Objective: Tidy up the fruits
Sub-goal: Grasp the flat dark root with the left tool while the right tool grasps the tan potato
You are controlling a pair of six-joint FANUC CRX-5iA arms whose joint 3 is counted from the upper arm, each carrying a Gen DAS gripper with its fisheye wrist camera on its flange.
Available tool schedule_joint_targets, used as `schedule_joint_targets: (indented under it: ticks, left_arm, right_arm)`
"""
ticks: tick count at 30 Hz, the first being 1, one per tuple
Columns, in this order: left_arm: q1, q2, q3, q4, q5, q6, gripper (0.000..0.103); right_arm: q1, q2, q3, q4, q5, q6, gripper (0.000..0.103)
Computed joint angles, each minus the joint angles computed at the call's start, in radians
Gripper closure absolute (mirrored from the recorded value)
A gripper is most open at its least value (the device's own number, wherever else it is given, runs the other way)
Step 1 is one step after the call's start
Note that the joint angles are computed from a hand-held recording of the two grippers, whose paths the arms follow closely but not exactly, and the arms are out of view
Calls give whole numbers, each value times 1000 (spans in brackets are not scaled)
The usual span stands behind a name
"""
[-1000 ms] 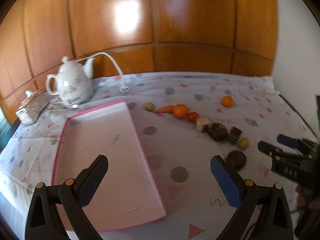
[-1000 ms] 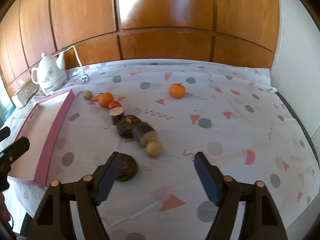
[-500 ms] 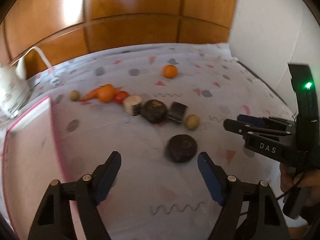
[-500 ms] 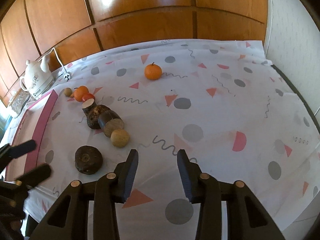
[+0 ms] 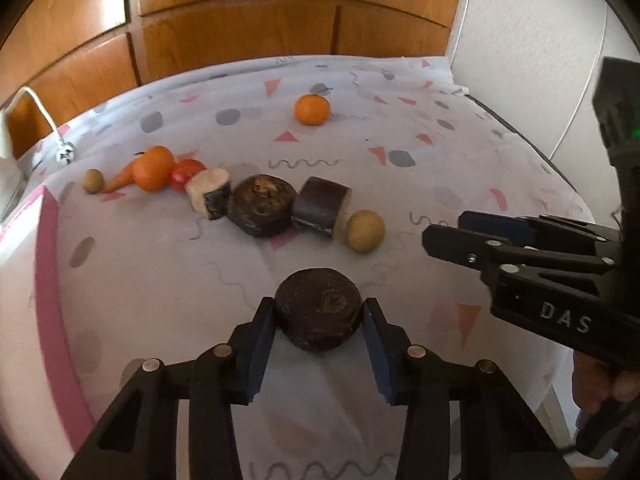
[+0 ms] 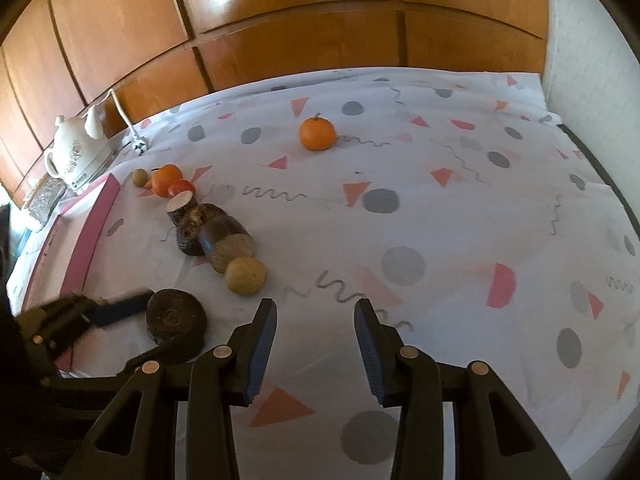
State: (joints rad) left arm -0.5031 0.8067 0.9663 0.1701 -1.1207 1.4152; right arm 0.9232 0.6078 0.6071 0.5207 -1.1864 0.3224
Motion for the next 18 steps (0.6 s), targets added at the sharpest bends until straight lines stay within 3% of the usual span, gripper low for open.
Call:
schedule_joint_targets:
  ticks: [5,14,16,18]
  left_arm:
    - [14,-66,-111,-11,60,6,59]
    - [28,-114,-188,-23,95,48,59]
    - [28,-116,-191,-26,98,60,59]
    - [27,-117,-190,-31,96,75,59]
  right_arm:
    - [-14,27,49,-55,51,71,62]
    - [-27,171,280,-107,-37,192,62]
    - [-22,204,325,-81,-77,211,74]
    - [-21,218,344,-74,-93,223,76]
